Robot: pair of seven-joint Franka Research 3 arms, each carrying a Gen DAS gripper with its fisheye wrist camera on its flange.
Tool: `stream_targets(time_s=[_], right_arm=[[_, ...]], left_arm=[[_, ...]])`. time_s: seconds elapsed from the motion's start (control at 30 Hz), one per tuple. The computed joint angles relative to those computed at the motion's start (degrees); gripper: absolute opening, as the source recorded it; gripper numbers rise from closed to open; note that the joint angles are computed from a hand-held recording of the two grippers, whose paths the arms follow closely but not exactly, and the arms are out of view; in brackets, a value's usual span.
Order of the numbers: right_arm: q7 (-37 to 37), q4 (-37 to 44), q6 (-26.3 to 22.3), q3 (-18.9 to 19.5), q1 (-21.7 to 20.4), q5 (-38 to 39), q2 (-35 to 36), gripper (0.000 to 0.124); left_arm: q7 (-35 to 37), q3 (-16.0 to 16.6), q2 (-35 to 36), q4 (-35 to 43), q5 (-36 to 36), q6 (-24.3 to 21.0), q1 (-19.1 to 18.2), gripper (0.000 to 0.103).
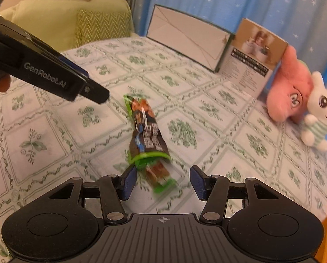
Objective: Organize snacks
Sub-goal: 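Grasp the green bar's end with the right gripper while the left gripper grasps its middle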
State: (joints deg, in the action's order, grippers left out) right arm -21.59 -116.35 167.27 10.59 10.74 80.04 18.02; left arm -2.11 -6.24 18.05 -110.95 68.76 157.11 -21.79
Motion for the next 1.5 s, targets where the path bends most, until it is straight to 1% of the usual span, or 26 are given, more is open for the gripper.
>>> stream_targets(time_s=[0.03, 0.1, 0.13, 0.2, 0.3, 0.4, 0.43, 0.47, 0.6, 0.67, 0.8, 0.9, 0.93, 0.97, 1.03, 1.07, 1.17, 1.3, 1.33, 1.4, 1.43, 1.5], right_arm=[[1.7, 0.3, -0.8, -0.3, 0.0, -1.2, 0.2, 0.048], [6.9, 0.7, -3.2, -1.0, -0.1, -4.9, 0.5, 0.037], [9.4, 0.6, -4.0, -1.2, -0.1, -6.6, 0.4, 0.035], [13.5, 0.2, -5.1, -1.5, -0.2, -9.8, 0.0, 0.025], [19.8, -0.8, -6.3, -2.1, -0.4, -14.6, -1.0, 0.025], [26.3, -1.6, -7.1, -2.7, -0.8, -17.5, -2.1, 0.024], [28.2, -1.6, -6.6, -2.7, -0.9, -17.7, -2.3, 0.024], [29.9, -1.4, -6.0, -2.8, -1.1, -17.7, -2.2, 0.021], [38.3, 0.7, -2.8, -3.0, -1.3, -19.2, -0.6, 0.021], [40.9, 1.6, -1.2, -2.4, -1.6, -19.8, 0.3, 0.021], [40.1, 3.9, 0.9, 0.5, -3.6, -17.5, 2.6, 0.020], [37.5, 4.8, 0.5, 2.6, -4.8, -15.6, 3.6, 0.020], [35.6, 4.8, -0.6, 3.3, -5.2, -15.0, 3.5, 0.020], [34.2, 4.6, -2.9, 3.6, -5.7, -14.8, 3.1, 0.020], [32.0, 3.6, -8.9, 3.3, -6.0, -14.7, 1.7, 0.020], [30.9, 2.8, -9.8, 2.8, -5.6, -14.5, 1.0, 0.020], [29.8, 1.8, -8.1, 1.3, -3.6, -13.5, 0.2, 0.020], [28.9, 1.4, -5.0, 0.5, -2.6, -11.5, 0.5, 0.020], [25.9, 1.2, -4.5, 1.1, -3.1, -9.2, 0.6, 0.020], [21.6, 1.2, -3.4, 1.5, -2.9, -6.9, 0.7, 0.021], [20.2, 1.3, -3.2, 1.5, -2.9, -5.9, 0.8, 0.021], [19.9, 1.8, -3.2, 1.3, -2.5, -4.5, 1.2, 0.021]], left_arm=[[-0.1, 0.0, 0.2, 0.1, -0.1, 0.5, 0.1, 0.046], [0.1, 0.0, 0.5, 0.1, -0.9, 1.7, 0.4, 0.046], [0.2, 0.0, 0.6, 0.1, -1.2, 2.1, 0.4, 0.046], [0.4, 0.2, 0.8, 0.2, -1.5, 2.3, 0.3, 0.046], [1.0, 0.3, 1.1, 0.4, -2.1, 2.7, 0.1, 0.046], [1.7, 0.5, 1.4, 0.5, -2.9, 3.0, -0.1, 0.046], [1.9, 0.6, 1.5, 0.5, -3.1, 3.1, -0.1, 0.046], [1.9, 0.7, 1.5, 0.5, -3.3, 3.3, -0.2, 0.046], [2.0, 1.0, 1.9, 0.7, -4.1, 4.1, -0.3, 0.046], [2.1, 1.2, 2.2, 0.9, -4.3, 4.0, -0.5, 0.045], [1.8, 1.6, 2.2, 0.9, -4.5, 4.0, -0.8, 0.045], [0.7, 1.9, 2.0, 0.7, -4.0, 4.3, -0.8, 0.045], [0.4, 2.0, 2.0, 0.6, -3.8, 4.5, -0.8, 0.045], [0.2, 2.0, 2.0, 0.6, -3.8, 4.6, -0.7, 0.045], [-0.3, 2.1, 2.2, 0.7, -3.5, 5.0, -0.6, 0.045], [-0.4, 2.1, 2.3, 0.8, -3.5, 5.3, -0.5, 0.045], [-1.3, 2.5, 2.7, 1.3, -2.4, 6.1, -0.7, 0.045], [-1.0, 2.6, 3.3, 2.1, -2.0, 6.4, -0.9, 0.045], [-0.8, 2.6, 3.4, 2.2, -2.1, 6.4, -0.9, 0.045], [-1.0, 2.7, 3.4, 2.2, -2.1, 6.4, -1.0, 0.045], [-1.2, 2.8, 3.4, 2.2, -2.0, 6.4, -1.1, 0.045], [-1.7, 3.0, 3.3, 2.1, -1.5, 6.5, -1.2, 0.045]])
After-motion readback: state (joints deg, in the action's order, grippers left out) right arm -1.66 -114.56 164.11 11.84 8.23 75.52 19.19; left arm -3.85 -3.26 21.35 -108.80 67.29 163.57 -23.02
